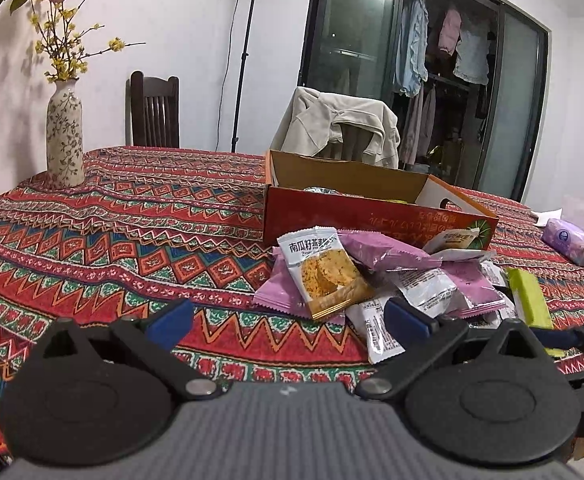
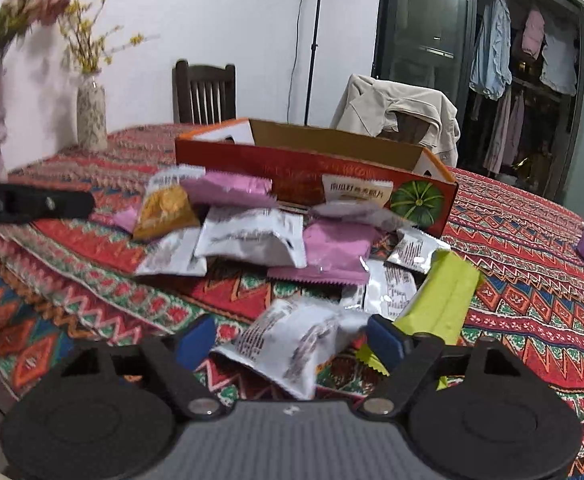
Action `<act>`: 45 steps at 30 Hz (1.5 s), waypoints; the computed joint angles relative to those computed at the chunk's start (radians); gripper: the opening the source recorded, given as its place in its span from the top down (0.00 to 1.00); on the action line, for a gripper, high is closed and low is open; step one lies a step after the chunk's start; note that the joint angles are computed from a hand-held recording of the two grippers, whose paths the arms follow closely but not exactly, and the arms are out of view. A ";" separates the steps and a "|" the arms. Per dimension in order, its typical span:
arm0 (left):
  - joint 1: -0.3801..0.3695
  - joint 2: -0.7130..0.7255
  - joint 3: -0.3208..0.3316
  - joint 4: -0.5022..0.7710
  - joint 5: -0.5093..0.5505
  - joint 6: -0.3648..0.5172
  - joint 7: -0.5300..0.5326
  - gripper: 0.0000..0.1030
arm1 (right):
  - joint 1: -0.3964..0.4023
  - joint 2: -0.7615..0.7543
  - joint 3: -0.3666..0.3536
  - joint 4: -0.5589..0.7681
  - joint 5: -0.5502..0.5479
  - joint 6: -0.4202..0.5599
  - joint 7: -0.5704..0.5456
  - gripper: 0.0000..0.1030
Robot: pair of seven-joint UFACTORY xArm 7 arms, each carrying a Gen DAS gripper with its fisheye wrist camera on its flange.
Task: Organize snacks
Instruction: 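Withdraw both tools from the box back toward the snack pile, then grasp a white snack packet with the right gripper while the left grasps another white packet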
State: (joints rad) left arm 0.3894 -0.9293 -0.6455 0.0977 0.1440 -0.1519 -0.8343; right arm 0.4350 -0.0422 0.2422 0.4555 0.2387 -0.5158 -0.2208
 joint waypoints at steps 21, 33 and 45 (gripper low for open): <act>0.098 0.084 -0.082 0.081 0.010 0.011 -0.025 0.00 | -0.063 0.012 -0.055 -0.008 -0.187 -0.176 0.197 0.61; 0.229 0.229 -0.245 0.228 0.035 0.037 -0.042 0.00 | -0.116 0.083 -0.089 0.054 -0.288 -0.215 0.282 0.61; 0.356 0.298 -0.377 0.371 0.179 0.164 -0.162 0.03 | -0.182 0.106 -0.114 0.044 -0.443 -0.265 0.404 0.61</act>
